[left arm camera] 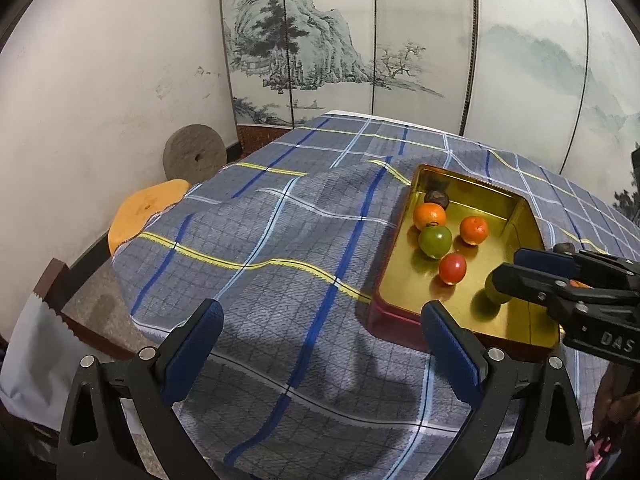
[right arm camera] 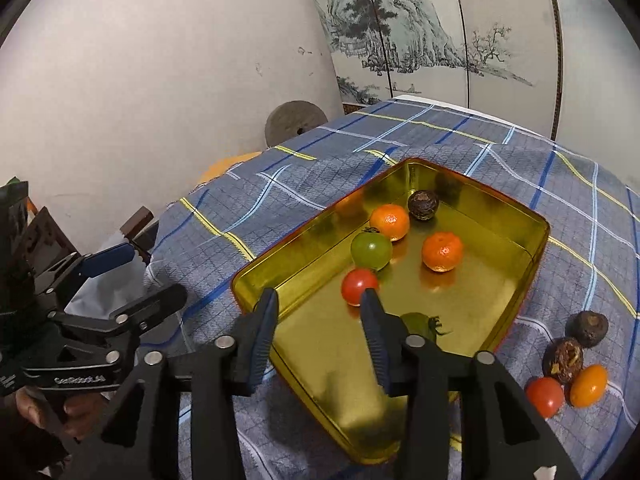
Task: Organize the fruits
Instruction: 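Move the left gripper back to the fruits and grasp the red tomato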
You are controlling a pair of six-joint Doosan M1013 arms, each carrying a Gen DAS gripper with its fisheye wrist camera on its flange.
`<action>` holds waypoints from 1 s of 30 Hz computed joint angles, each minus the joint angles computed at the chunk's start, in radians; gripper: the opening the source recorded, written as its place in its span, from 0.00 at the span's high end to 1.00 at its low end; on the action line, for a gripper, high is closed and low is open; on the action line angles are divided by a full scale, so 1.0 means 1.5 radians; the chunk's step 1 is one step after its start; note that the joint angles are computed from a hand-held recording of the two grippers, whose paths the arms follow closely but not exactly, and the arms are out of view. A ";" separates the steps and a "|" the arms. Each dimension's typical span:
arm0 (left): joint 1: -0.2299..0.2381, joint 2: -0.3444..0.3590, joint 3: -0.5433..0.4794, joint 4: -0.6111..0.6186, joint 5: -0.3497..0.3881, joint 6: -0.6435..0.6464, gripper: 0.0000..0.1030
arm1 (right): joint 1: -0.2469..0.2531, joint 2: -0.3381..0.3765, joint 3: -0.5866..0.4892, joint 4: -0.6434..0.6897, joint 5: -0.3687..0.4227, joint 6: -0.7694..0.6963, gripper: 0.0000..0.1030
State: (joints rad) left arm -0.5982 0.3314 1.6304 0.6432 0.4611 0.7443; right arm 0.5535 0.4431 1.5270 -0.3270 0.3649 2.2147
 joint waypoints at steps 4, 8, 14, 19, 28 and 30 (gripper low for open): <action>-0.005 0.001 -0.003 -0.004 0.002 0.012 0.04 | 0.005 -0.022 0.031 -0.083 -0.025 0.082 0.53; -0.010 0.003 -0.006 -0.005 0.006 0.023 0.04 | 0.009 -0.049 0.069 -0.214 -0.030 0.216 0.52; -0.022 0.006 -0.015 -0.021 0.010 0.057 0.04 | 0.005 -0.097 0.143 -0.405 0.006 0.434 0.42; -0.036 0.010 -0.025 -0.031 0.012 0.092 0.04 | -0.015 -0.141 0.213 -0.490 0.054 0.568 0.25; -0.067 0.026 -0.057 -0.120 0.016 0.226 0.04 | -0.039 -0.207 0.317 -0.628 0.210 0.792 0.01; -0.074 0.032 -0.069 -0.170 0.015 0.288 0.04 | -0.043 -0.211 0.320 -0.603 0.248 0.767 0.01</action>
